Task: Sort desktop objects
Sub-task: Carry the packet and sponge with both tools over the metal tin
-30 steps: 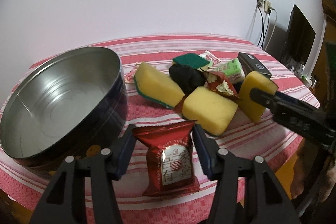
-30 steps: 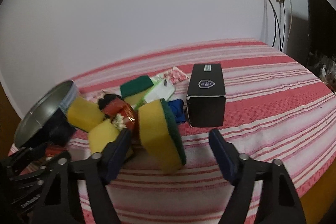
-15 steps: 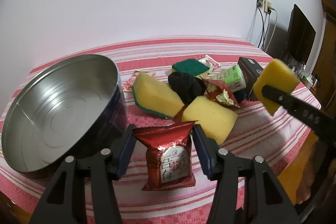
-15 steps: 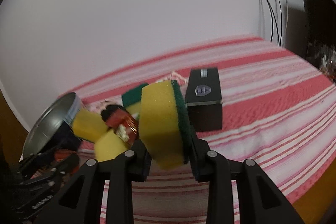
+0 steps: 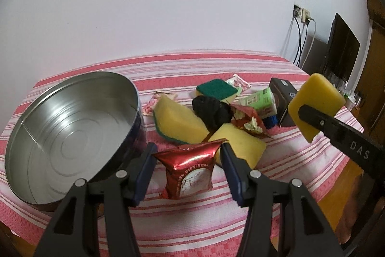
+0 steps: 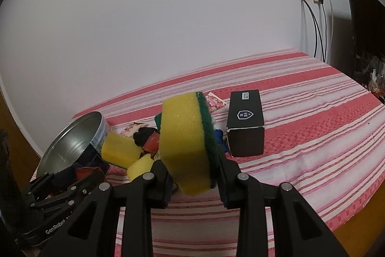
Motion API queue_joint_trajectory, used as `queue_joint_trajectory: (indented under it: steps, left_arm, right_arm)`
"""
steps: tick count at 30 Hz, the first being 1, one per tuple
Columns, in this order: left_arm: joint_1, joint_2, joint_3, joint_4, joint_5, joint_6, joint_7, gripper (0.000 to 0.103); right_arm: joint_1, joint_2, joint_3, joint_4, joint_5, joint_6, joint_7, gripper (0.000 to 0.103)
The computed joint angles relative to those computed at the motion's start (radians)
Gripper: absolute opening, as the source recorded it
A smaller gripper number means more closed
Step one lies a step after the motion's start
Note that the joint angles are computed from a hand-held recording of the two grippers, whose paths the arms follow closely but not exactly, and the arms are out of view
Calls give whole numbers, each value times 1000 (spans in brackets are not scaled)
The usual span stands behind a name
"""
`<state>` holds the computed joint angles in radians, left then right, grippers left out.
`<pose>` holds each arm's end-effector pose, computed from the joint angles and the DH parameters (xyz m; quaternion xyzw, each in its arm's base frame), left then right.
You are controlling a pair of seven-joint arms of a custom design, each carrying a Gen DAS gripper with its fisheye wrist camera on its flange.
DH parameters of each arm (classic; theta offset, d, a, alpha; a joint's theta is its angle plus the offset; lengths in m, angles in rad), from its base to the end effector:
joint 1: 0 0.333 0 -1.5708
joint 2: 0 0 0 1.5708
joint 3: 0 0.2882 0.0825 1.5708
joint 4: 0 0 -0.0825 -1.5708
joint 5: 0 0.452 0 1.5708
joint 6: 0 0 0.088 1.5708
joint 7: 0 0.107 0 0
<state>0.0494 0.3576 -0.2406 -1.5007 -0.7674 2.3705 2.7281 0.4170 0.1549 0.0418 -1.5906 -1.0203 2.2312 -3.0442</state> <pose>0.7526 -0.1294 0.4854 -0.3047 0.8517 -0.4101 0.1167 0.6540 0.2920 0.5684 -0.3464 0.7993 -0.3689 0.3242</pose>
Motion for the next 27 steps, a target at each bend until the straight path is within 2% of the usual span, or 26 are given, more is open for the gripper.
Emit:
queue_joint_trajectory:
  steps: [1,4,8,11,15,20,25,27]
  left_arm:
    - [0,4,0,8,1,-8,-4,24]
    - [2,39,4,68,23,-80,-58,25]
    - [-6,49,-1,72,38,-52,-67,25]
    - [-7,67,-2,92,58,-64,-83,24]
    - [15,69,-15,91,30,-76,-40,24]
    - [29,86,-15,114,14,-111,-25,24]
    - [15,86,-10,107,49,-109,-28,24]
    - [7,82,-5,99,75,-119,-30,34]
  right_arm:
    - [3,2,1,5,-6,-7,1,33]
    - [8,6,0,16,-17,-14,4,33]
    - [12,19,-1,35,-17,-27,-12,33]
    - [14,18,-3,35,-8,-28,-18,33]
    - [17,16,-3,33,-9,-39,-9,33]
    - [11,17,-6,26,0,-18,-4,33]
    - [2,12,-10,12,10,11,-2,33]
    - [0,9,-10,6,10,11,4,33]
